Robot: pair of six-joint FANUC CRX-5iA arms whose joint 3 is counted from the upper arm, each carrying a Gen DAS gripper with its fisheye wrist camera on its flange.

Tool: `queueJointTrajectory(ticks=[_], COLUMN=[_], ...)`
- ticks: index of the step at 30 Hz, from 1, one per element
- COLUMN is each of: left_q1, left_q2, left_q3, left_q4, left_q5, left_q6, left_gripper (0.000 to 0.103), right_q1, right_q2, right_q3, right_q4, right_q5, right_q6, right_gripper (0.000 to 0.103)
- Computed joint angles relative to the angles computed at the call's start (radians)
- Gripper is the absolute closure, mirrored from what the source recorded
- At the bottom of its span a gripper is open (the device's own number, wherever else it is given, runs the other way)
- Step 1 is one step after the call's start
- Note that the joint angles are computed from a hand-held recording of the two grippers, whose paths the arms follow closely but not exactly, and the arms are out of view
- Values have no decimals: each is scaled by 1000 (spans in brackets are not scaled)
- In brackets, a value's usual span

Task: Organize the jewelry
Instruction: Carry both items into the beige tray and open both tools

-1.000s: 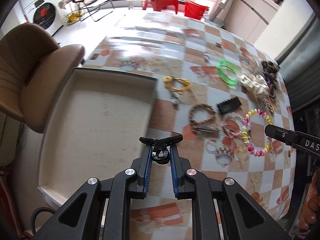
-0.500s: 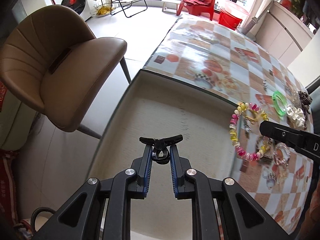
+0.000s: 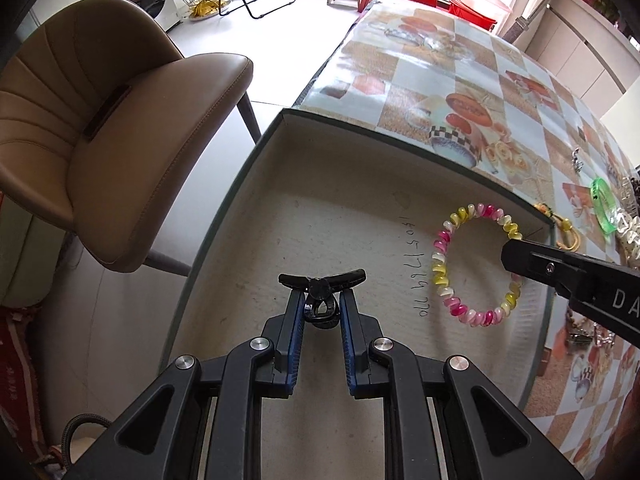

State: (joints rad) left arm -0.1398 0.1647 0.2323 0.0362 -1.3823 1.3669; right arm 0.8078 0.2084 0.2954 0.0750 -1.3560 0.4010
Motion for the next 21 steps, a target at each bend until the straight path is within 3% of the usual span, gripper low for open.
queueJointTrajectory(ticks=[13, 15, 17, 20, 21], left_q1=[-32, -35, -33, -28, -24], left_q2=[-5, -4, -3, -3, -3], left_q3=[-5, 2, 5, 8, 7], left_q4=[-51, -55, -55, -50, -48], left_q5=[32, 19, 11, 4, 3], left_q6=[12, 20, 25, 24, 21], left_gripper=[82, 82, 82, 81, 55], right_q1=[-16, -19, -13, -8, -6], right_q2=[46, 47, 49, 32, 23], right_q3=[27, 32, 40, 40, 35], right_q4=[-30, -37, -25, -9, -2], right_q5=[-35, -34, -35, -20, -14], right_q6=[49, 52, 45, 36, 28], right_gripper=[92, 84, 63, 61, 61])
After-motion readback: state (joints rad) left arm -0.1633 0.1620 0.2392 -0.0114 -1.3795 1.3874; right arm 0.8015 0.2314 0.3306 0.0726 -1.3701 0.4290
